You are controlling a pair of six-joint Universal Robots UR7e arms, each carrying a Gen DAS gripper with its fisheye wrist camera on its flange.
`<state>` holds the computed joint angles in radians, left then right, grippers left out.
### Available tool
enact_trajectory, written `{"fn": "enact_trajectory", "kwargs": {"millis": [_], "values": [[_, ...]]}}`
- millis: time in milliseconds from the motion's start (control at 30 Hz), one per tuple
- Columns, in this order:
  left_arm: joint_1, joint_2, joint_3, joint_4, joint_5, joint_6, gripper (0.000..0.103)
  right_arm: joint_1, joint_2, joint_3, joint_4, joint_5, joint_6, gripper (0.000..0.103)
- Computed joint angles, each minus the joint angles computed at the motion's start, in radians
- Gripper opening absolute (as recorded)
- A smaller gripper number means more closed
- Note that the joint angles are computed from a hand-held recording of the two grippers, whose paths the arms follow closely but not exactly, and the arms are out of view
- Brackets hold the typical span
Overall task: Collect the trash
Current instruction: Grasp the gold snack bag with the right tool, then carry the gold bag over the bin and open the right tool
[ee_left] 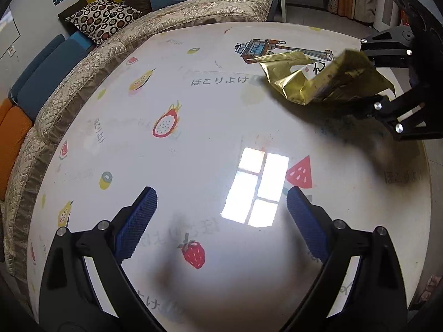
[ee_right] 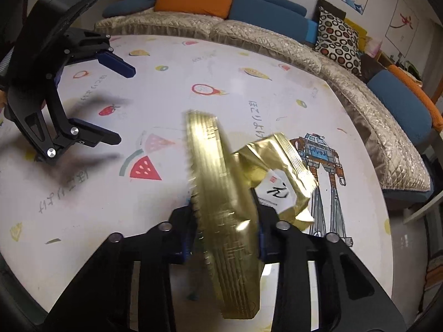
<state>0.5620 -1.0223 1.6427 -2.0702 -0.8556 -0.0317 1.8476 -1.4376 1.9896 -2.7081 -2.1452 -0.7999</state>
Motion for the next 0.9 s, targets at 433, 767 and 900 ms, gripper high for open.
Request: {"fn": "enact_trajectory", "kwargs": {"millis": [433, 767, 900], "values": [[-0.059, -0.046, 0.036, 0.004, -0.022, -0.014, 0.089, 0.054, -0.146, 0.055, 0.084, 0.059, 0.075, 0.013], [-0.191, -0.118, 0.099, 0.060, -0.077, -0.082, 0.089, 0.188, -0.472, 0.174, 0.357, 0.049, 0.243, 0.013], [-0.255, -0.136, 0.144, 0.079, -0.137, -0.104, 0.089, 0.239, -0.613, 0.231, 0.496, 0.013, 0.345, 0.013]]}}
